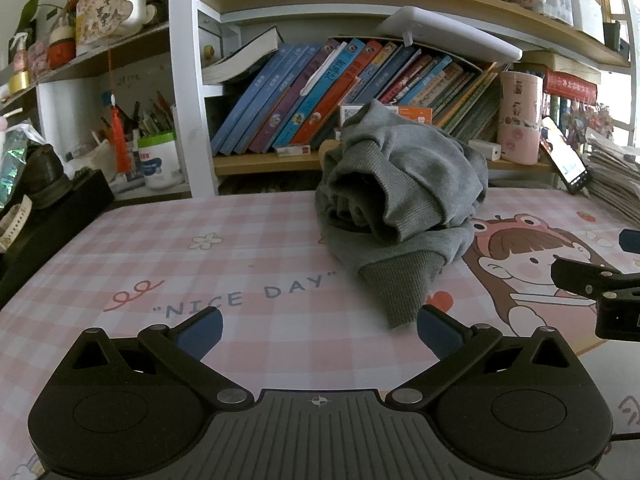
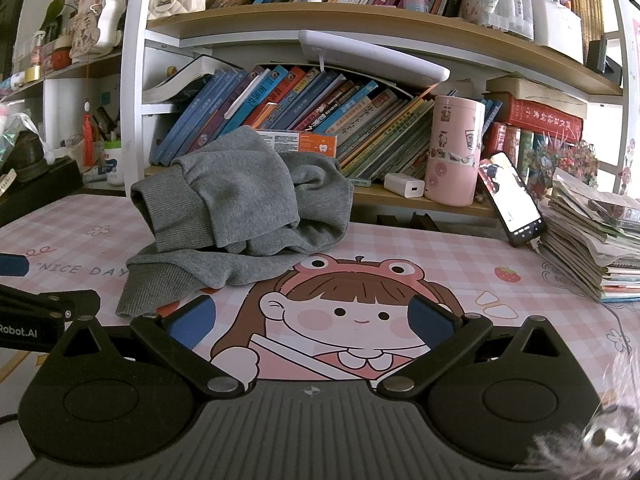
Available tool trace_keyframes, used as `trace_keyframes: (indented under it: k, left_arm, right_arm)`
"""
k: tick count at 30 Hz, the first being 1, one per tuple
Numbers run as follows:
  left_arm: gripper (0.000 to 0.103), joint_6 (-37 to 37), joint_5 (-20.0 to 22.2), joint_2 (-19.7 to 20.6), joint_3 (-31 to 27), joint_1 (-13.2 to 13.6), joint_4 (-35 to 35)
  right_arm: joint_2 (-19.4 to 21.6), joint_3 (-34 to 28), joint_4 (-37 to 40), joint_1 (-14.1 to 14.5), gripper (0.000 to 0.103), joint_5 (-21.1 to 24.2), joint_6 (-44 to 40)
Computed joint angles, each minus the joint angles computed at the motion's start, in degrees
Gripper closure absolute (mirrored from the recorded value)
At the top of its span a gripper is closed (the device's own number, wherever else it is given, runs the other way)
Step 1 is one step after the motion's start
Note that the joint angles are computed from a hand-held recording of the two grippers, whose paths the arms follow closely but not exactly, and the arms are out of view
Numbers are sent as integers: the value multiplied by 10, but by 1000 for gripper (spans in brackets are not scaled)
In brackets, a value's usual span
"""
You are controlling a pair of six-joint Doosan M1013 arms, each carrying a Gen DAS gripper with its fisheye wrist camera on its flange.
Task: Fold clothes
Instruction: 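Move both tools to the sweatshirt and close the left tool on a sleeve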
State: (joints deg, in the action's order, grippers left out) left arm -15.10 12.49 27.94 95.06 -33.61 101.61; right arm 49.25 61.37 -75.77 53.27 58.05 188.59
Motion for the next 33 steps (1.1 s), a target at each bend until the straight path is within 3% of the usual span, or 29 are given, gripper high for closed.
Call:
trace_keyframes:
  k: [10,17,21,29,33]
  left_arm:
    - [0,-6,-15,0,-1,2,13]
    - [0,55,-54,4,-9,15,-85]
    - [0,6,-61,3,-7,20,-62]
    - [0,-51,-20,0,-1,8,11]
    - [0,-123,7,-3,7,2,105]
  right_arm:
    - [-1,1,-1,0,0,-7,-3]
    - [-10,21,-33,0,0,-48,5]
    - [-9,19,-36,1,0,-42,8]
    - [-12,23,-37,-1,0,-62,8]
    - [-31,45,-75,-11,0,-95,66]
